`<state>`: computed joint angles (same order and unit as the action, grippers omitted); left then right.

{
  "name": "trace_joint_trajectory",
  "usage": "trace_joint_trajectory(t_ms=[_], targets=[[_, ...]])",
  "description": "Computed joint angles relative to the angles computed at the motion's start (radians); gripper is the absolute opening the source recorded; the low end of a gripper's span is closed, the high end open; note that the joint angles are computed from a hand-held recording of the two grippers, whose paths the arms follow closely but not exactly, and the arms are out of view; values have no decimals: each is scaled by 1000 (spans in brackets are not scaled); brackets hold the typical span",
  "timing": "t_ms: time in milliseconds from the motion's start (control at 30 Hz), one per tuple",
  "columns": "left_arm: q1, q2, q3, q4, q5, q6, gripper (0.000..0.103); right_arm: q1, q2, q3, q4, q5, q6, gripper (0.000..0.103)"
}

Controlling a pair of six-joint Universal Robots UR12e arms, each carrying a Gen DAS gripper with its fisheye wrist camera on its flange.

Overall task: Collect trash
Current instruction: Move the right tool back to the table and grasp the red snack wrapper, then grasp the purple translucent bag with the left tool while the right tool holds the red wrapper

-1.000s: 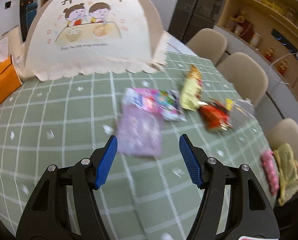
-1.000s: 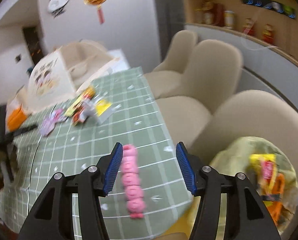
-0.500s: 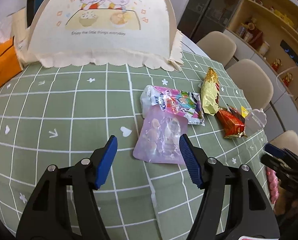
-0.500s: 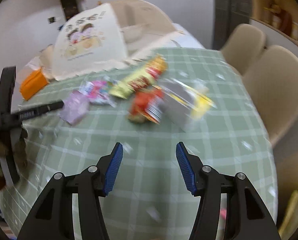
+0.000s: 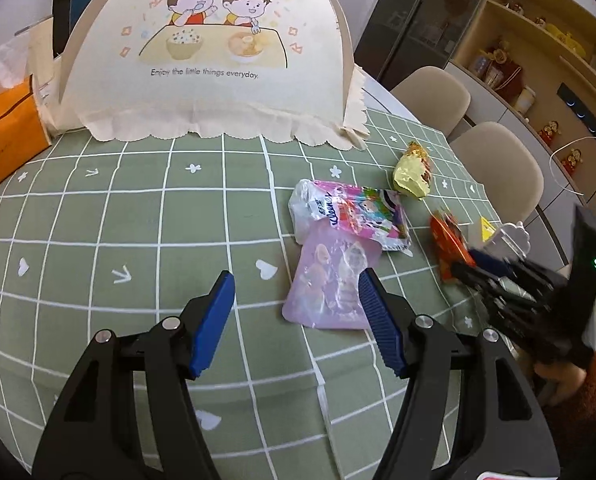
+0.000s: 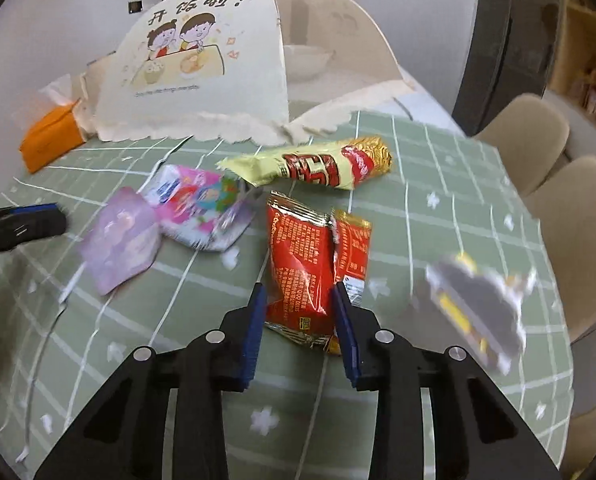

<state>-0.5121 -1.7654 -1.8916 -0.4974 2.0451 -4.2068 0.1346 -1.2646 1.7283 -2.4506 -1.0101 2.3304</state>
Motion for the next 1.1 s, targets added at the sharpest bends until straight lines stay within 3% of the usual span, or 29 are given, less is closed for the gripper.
trace_joint_trajectory(t_ms=[267,333,400,533,700,900,1100], targets=[[35,-48,57,-60,-48,68,61,-87,-77,45,175,53,-50,30],[39,-64,80,-95,-49,83,49,-114,-98,59,206,72,-44,30],[42,-72,95,-115,-67,87,28,-137,-115,71,229,88,-38,30],[36,-78,102,-96,-112,90,10,-171,-145,102,211,98,-22,30],[5,-78,120,-93,-166,80,7,-214,-177,131,201,123,8,30],[-62,-82,156,-72,-165,71,6,-257,-208,155,189,160,54,30],[-108,-105,183,-86,-221,53,6,-283,-253,190,237,142,-24,30]])
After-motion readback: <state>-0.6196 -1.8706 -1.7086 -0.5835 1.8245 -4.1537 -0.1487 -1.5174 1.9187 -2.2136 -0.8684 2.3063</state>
